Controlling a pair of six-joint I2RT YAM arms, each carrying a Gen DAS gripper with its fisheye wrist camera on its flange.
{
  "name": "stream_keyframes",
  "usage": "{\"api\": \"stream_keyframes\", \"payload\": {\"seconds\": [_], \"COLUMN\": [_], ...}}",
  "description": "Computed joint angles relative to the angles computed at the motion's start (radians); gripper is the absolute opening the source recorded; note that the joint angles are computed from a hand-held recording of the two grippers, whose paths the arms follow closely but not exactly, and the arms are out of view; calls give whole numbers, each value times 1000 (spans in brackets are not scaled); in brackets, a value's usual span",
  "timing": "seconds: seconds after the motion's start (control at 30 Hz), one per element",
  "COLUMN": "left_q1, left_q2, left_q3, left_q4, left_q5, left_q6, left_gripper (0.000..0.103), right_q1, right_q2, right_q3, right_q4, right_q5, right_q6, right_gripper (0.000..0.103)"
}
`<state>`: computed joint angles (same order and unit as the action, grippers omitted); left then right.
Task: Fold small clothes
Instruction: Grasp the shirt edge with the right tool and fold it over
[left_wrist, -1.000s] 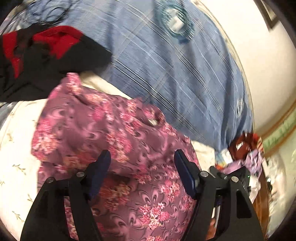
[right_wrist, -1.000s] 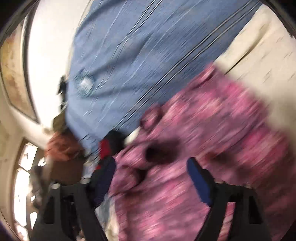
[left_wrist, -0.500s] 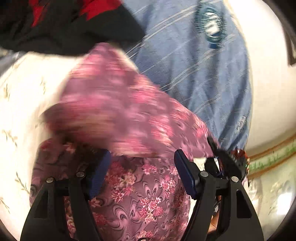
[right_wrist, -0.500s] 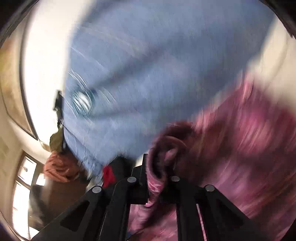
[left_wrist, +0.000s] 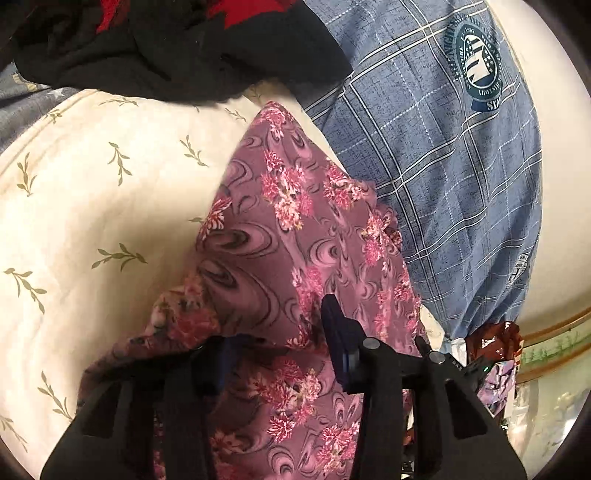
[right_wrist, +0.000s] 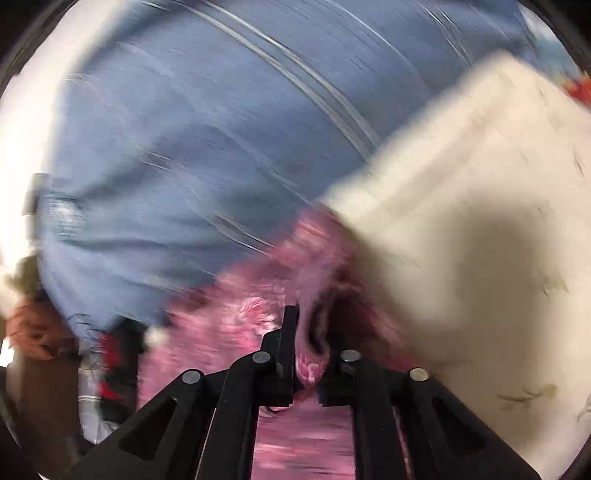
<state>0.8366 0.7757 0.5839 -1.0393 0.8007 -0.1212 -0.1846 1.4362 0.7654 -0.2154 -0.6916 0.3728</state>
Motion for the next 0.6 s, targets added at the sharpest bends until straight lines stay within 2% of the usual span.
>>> {"api": "stream_keyframes", "payload": {"seconds": [0.03, 0.1, 0.13, 0.2, 0.27, 0.33, 0.37, 0.43, 0.47, 0.5, 0.57, 0.6], "left_q1": [4, -6, -10, -26, -63, -73, -85, -106, -95, -44, 134, 218], "left_q2": [3, -6, -10, -19, -10, -7, -14, -32, -31, -31, -9, -4], "left_q3": [1, 3, 4, 3, -4, -11, -10, 0, 16, 37, 88, 113], "left_q4": [-1, 10, 10, 19, 57, 72, 73, 52, 4, -82, -348, -467], "left_q5": [5, -4, -10, -25, -50, -63, -77, -107, -99, -51, 81, 100], "left_q6": [0, -7, -4, -16, -58, -66, -68, -60, -35, 29, 306, 453], "left_gripper": [39, 39, 39, 39, 39, 37, 34, 32, 32, 32, 32, 32], "right_q1": [-18, -30, -21, -20, -40, -7, 31, 61, 55, 35, -35, -68], "right_q2": [-6, -8, -15, -109, -189, -125, -59, -41, -89, -145, -249, -279], "right_q3": [-26, -37, -12, -20, -41, 25, 79, 94, 66, 41, 6, -3], "right_q4": [41, 84, 46, 82, 127, 7, -106, -190, -183, -185, -209, -219], "right_q5": [-32, -55, -51, -57, -42, 70, 178, 214, 214, 197, 108, 70], "right_q6": [36, 105, 85, 48, 36, -61, -132, -195, -196, -194, -207, -221], "right_gripper": [16, 19, 14, 7, 7, 7, 7, 10, 10, 15, 22, 29]}}
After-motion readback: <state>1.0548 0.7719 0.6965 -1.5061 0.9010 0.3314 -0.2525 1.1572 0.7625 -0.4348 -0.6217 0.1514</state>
